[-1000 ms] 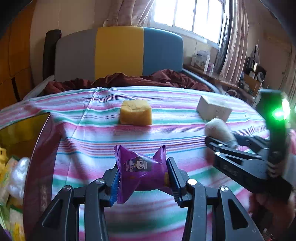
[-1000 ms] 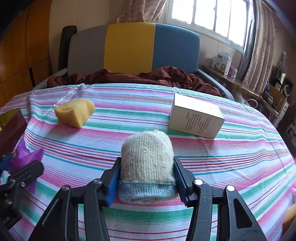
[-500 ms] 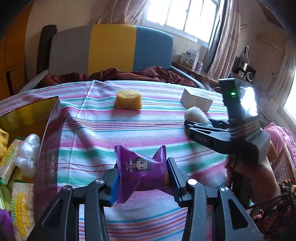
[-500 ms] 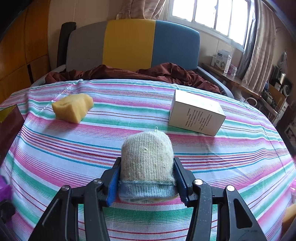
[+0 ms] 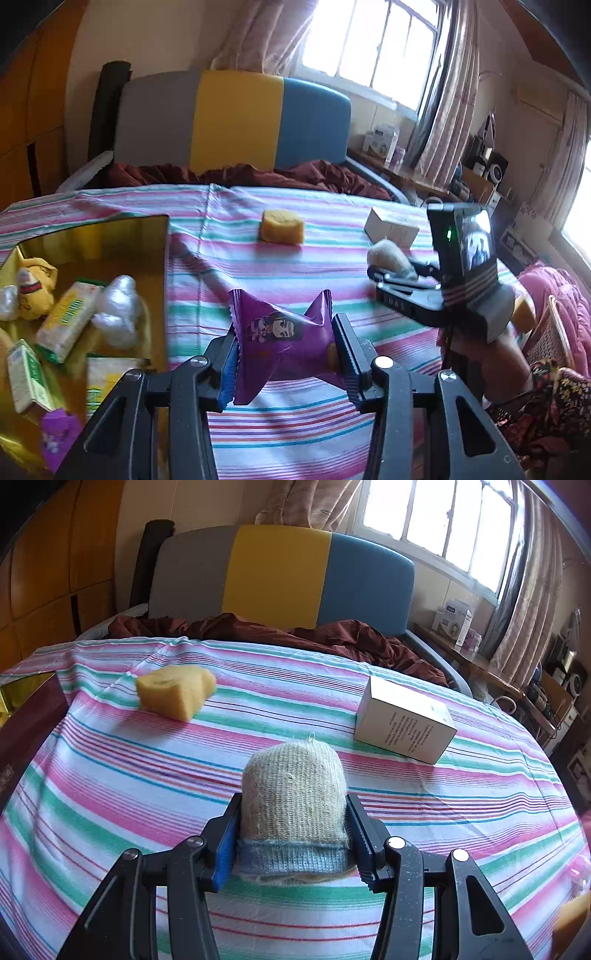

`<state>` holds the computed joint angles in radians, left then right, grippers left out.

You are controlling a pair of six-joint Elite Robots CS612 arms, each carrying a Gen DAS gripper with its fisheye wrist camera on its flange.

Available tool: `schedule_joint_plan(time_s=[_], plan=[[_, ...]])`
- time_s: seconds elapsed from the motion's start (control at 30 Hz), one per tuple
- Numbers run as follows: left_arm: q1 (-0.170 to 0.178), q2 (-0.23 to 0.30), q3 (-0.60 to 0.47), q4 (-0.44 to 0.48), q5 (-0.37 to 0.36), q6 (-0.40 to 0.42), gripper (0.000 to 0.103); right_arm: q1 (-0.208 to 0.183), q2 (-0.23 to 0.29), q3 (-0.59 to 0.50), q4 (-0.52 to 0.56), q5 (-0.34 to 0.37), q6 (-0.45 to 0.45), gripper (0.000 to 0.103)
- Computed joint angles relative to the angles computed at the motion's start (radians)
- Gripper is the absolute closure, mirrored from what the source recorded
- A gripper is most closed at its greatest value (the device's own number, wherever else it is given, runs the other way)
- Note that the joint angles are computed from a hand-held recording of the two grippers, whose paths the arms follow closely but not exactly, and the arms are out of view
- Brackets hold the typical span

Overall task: Organize objects
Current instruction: 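Carry the sock and the purple packet over the gold tray with both tools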

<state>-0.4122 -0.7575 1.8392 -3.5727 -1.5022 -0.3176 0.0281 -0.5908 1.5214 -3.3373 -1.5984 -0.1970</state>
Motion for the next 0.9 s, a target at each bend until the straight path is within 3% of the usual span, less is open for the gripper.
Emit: schedule_joint_plan(time_s=[0.4, 0.63, 0.9], plan=[[0.048, -0.029, 0.059, -0.046, 0.042, -0.053, 0.057, 0.018, -0.030, 0.058, -0.008, 0.044, 0.003, 0.050], [0.083, -0.034, 0.074, -0.058, 0.082, -0.084, 0.057, 0.033, -0.055, 0.107, -0.047, 0.129, 0.045, 0.050], [0.138, -0.035, 0.082, -0.036, 0.086, -0.173, 0.057, 0.057, -0.096, 0.157, -0.123, 0.258, 0.073, 0.050]])
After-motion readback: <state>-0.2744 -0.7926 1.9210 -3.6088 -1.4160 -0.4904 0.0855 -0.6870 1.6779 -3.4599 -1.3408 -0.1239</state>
